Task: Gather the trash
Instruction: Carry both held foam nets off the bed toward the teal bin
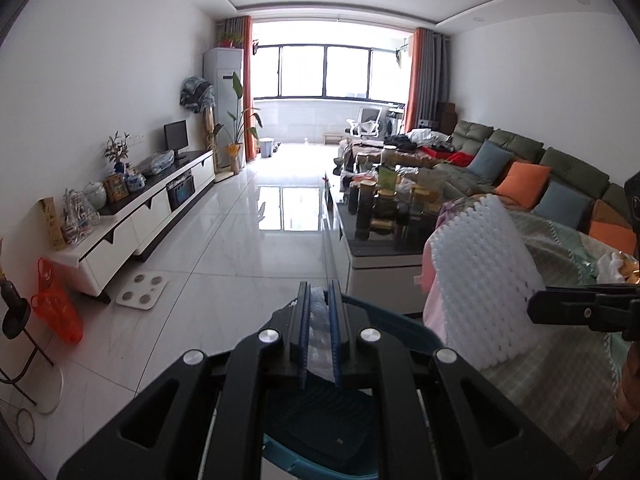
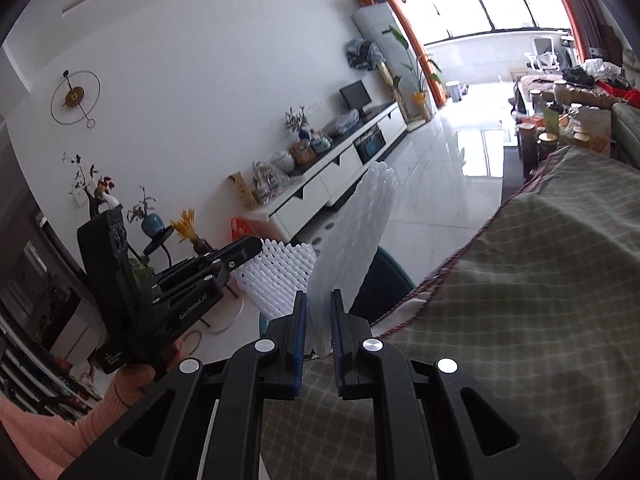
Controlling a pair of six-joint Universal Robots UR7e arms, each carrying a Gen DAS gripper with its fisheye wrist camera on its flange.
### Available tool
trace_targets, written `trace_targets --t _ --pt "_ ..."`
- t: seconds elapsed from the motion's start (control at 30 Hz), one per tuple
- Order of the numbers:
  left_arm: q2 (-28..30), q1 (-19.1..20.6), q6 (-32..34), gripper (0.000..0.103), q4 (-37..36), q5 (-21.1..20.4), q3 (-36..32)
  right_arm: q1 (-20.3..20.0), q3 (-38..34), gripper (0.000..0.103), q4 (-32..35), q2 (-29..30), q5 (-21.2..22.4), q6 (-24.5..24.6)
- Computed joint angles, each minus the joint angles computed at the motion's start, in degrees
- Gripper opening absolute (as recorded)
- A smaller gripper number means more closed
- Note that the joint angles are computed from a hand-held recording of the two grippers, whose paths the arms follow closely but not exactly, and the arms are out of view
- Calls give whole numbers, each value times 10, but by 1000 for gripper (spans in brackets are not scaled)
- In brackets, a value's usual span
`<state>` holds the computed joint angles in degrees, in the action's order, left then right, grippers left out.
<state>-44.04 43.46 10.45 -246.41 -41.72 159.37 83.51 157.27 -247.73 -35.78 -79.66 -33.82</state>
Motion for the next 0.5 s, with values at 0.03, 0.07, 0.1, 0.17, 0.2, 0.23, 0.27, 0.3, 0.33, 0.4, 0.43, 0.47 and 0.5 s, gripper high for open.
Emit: trace_targets --t 0.03,0.07,0.1,0.17,0.2,0.23,0.27,0.3,0.33,0.4,0.43,0.47,0.5 --pt "2 6 1 10 1 -2 -2 6 -7 12 13 -2 -8 3" --pt "4 4 -5 10 5 2 -2 12 -14 12 27 -3 -17 6" --pt "5 10 -3 10 7 -1 -4 22 -25 12 43 -4 -27 12" --pt "9 22 -1 11 9 -5 -10 34 -40 12 68 -4 -44 20" --pt "14 23 -3 11 9 -5 -9 40 -48 12 88 -12 -52 24" --pt "13 33 0 11 13 -12 -13 45 -53 12 96 -13 -59 28" --pt "10 44 3 11 18 -19 -17 49 -58 12 109 -16 -64 33" --pt "10 49 3 11 24 -25 -19 51 -63 12 120 -17 -69 35" --pt "10 55 4 11 26 -30 -20 54 -68 12 132 -18 -76 39" --pt "10 68 8 11 35 -37 -25 58 -77 13 153 -21 -86 44" --pt "8 74 11 11 38 -42 -27 62 -85 14 166 -23 -91 49" --pt "6 80 12 11 45 -47 -30 65 -90 14 176 -23 -96 54" --pt "5 84 11 11 50 -51 -32 66 -96 14 180 -19 -100 55"
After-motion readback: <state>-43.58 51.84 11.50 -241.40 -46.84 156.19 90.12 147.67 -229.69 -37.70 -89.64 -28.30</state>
